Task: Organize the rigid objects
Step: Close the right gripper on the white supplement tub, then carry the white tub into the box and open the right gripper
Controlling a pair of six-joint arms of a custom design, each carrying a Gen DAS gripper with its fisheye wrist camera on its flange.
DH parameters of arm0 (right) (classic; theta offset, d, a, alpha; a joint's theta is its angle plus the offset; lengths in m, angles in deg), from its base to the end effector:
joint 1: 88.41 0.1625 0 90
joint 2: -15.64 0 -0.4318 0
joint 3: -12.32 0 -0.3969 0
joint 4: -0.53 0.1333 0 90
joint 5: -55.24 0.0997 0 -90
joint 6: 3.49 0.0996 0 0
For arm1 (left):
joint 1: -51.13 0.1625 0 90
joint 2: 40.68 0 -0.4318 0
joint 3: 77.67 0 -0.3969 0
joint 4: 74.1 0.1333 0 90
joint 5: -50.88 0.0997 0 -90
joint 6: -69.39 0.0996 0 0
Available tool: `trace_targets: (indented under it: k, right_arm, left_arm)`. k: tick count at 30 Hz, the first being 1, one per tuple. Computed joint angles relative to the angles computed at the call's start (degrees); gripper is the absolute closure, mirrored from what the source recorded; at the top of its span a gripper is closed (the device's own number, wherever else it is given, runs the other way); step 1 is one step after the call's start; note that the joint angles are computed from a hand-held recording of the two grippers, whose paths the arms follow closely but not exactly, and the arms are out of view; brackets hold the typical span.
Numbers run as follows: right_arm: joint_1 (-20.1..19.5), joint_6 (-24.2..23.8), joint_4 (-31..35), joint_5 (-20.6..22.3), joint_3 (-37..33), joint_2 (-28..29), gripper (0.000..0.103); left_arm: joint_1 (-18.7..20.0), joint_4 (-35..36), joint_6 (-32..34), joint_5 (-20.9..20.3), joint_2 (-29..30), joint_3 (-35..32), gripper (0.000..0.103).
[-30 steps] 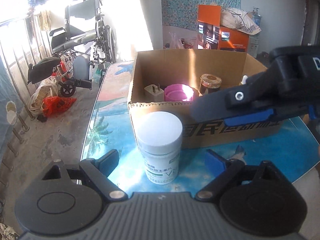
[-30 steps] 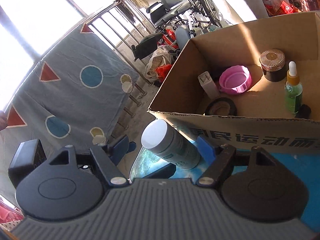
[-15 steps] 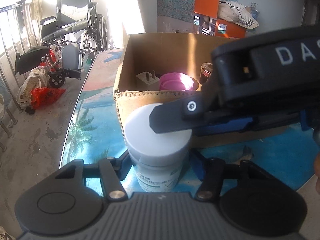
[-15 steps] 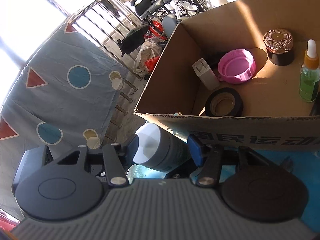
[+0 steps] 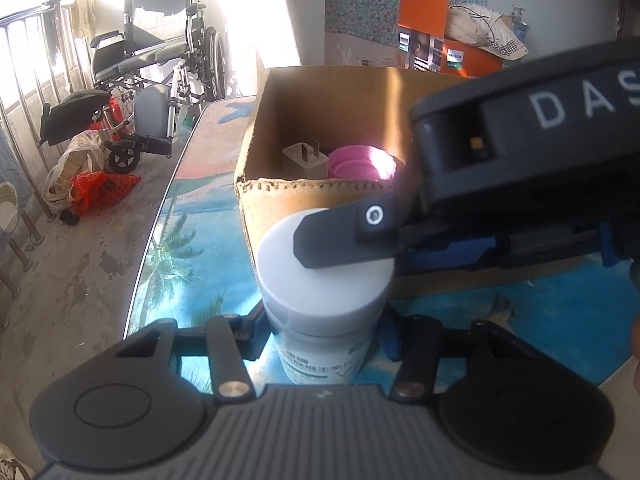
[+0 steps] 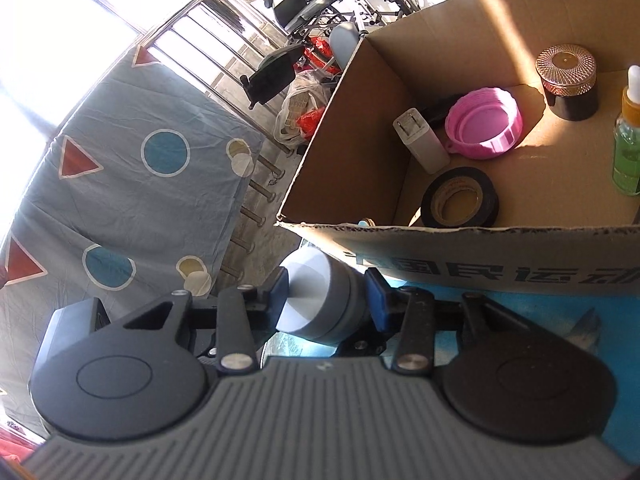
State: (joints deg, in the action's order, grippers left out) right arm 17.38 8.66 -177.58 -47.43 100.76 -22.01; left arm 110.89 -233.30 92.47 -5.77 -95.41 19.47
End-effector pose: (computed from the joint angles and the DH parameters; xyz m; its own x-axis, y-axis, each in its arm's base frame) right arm 0.3062 -0.6731 0.1019 -0.9987 0.0266 0.0429 -0.0063 0.7771 -0.6294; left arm -0.1744 -0.6726 0.2180 -0.6025 0.4924 -0.6282 0.7454 0.6285 -0.2223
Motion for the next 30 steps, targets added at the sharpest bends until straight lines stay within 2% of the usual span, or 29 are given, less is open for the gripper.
trace_targets:
  k: [15,30]
  right_arm:
    - [1.4,-1.5,-3.4,0.4,3.2,-2.0,0.063]
    - [4.4,-3.5,-10.5,0.7,8.9,-6.0,0.062]
  left_arm:
    - [-2.3,-3.4,0.1,1.5,-2.6,3.5,0.049]
    - [-5.6,-9.8,3.2,2.7,-6.1,8.0,0.049]
